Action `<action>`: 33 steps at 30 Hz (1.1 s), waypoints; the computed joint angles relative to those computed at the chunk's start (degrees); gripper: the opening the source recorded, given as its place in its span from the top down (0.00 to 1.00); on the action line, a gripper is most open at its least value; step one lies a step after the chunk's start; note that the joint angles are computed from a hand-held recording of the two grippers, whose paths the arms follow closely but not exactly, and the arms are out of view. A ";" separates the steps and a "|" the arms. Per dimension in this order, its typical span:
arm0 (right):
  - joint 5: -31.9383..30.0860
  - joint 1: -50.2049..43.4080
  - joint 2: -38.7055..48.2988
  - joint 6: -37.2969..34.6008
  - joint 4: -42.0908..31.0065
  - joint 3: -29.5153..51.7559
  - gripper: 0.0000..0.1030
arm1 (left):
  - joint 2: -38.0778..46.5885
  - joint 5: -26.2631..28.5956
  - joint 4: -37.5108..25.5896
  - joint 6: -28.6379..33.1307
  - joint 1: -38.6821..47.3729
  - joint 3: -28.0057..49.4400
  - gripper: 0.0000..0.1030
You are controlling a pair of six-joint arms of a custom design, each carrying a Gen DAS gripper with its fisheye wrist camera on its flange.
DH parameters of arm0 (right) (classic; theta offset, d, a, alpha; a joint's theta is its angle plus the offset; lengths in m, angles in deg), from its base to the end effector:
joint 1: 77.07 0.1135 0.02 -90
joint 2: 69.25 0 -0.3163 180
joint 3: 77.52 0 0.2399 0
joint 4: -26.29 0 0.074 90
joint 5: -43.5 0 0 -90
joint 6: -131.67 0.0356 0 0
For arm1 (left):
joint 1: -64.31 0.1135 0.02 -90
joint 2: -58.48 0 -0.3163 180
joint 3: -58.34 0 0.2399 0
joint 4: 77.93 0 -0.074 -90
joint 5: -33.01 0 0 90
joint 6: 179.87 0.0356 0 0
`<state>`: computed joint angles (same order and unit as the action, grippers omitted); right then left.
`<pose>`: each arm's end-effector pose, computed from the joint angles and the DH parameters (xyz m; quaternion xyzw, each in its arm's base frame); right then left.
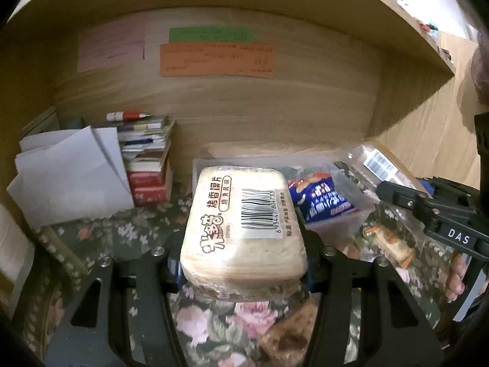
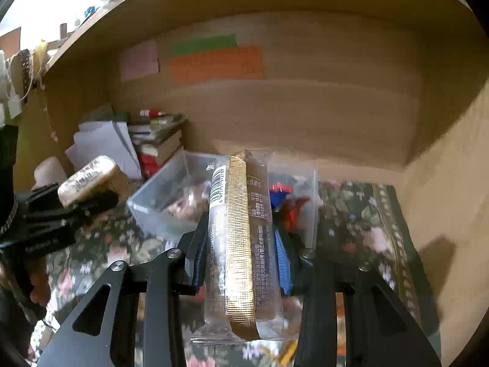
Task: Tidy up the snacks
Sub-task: 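Lower the bread pack and wafer roll into the clear box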
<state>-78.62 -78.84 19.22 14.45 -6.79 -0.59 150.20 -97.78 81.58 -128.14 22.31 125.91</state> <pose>0.3212 0.0090 0.3085 -0.2994 0.8413 0.1543 0.4228 0.2535 -0.1970 0.2606 -0.1062 0.8687 0.0129 0.4836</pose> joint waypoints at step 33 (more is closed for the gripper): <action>12.34 11.58 18.02 1.44 -4.50 15.92 0.61 | 11.66 16.80 3.63 7.15 15.43 7.20 0.41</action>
<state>-66.27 -67.26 37.24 15.88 -11.29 15.33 161.86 -80.99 85.21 -120.98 37.74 133.11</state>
